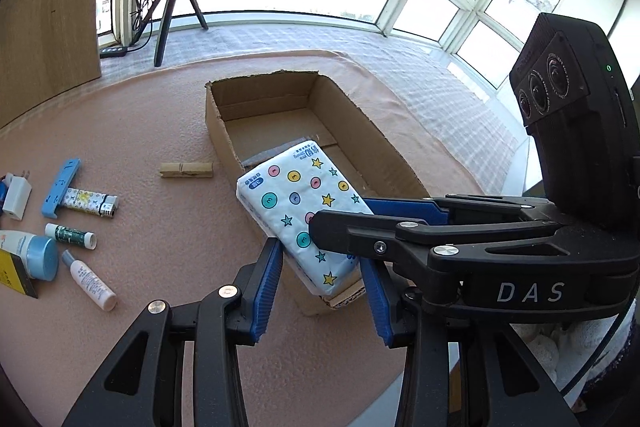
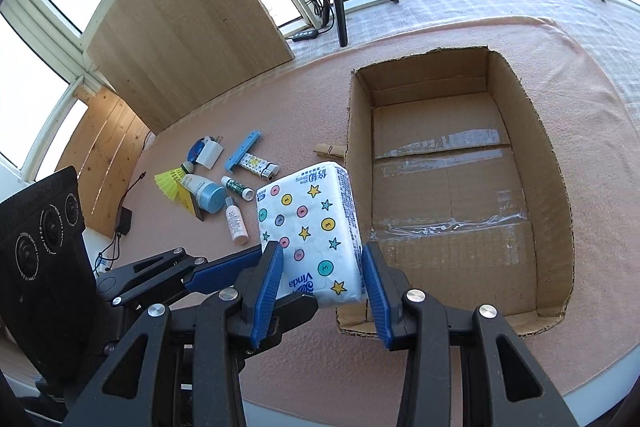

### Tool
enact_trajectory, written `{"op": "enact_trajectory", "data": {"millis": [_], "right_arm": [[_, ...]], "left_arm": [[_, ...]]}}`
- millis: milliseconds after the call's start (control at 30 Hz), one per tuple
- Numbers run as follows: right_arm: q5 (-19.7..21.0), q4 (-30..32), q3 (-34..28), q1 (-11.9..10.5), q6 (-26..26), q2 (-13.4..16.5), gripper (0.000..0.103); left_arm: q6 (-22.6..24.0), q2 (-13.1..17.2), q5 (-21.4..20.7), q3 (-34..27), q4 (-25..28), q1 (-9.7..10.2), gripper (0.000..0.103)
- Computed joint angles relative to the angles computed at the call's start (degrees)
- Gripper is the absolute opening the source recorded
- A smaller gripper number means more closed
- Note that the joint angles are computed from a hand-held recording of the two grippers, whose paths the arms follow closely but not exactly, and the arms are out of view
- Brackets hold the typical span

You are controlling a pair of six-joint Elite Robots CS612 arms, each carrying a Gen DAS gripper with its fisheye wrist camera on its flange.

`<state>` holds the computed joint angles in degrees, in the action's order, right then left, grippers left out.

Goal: Organize objects
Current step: 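Carry the tissue pack with the right tool into the box and open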

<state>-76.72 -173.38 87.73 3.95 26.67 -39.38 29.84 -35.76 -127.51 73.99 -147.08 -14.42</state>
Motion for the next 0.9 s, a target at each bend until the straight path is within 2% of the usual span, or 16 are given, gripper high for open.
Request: {"op": "enact_trajectory", "data": {"millis": [200, 400, 467, 500, 533, 567, 600, 633, 900], "right_arm": [[-1.0, -0.5, 1.0, -1.2, 0.6, -0.2, 0.038], [-1.1, -0.7, 1.5, -2.0, 0.5, -0.1, 0.037], [-1.5, -0.7, 1.9, -2.2, -0.1, -0.3, 0.038], [-2.6, -0.5, 1.8, -2.1, -0.5, -0.3, 0.038], [-4.5, -0.1, 1.7, -1.8, -0.9, -0.4, 0.044], [-6.2, 0.4, 1.7, -1.6, -1.1, -0.5, 0.05], [-7.2, 0.3, 1.7, -1.6, -1.0, -0.6, 0.06], [-7.7, -0.1, 1.9, -1.5, -0.8, -0.6, 0.064], [-6.9, -0.9, 1.8, -1.5, -0.4, -0.3, 0.064]], "left_arm": [[0.5, 0.5, 0.5, -0.5, 0.8, -1.59, 0.044], [1.0, 0.9, 0.9, -1.1, 2.0, -2.3, 0.044], [1.9, 0.9, 1.4, -1.2, 2.4, -2.58, 0.05], [1.7, 0.8, 2.6, -1.1, 1.9, -2.83, 0.067], [0.9, 0.7, 3.6, -0.7, 0.4, -2.98, 0.081], [0.3, 0.8, 4.0, -0.6, -0.7, -3.0, 0.084], [0.1, 0.9, 4.1, -0.7, -0.9, -3.02, 0.085], [-0.1, 0.9, 4.2, -0.8, -0.9, -2.98, 0.085], [-2.1, 1.4, 3.7, -1.5, -0.7, -1.95, 0.085]]}}
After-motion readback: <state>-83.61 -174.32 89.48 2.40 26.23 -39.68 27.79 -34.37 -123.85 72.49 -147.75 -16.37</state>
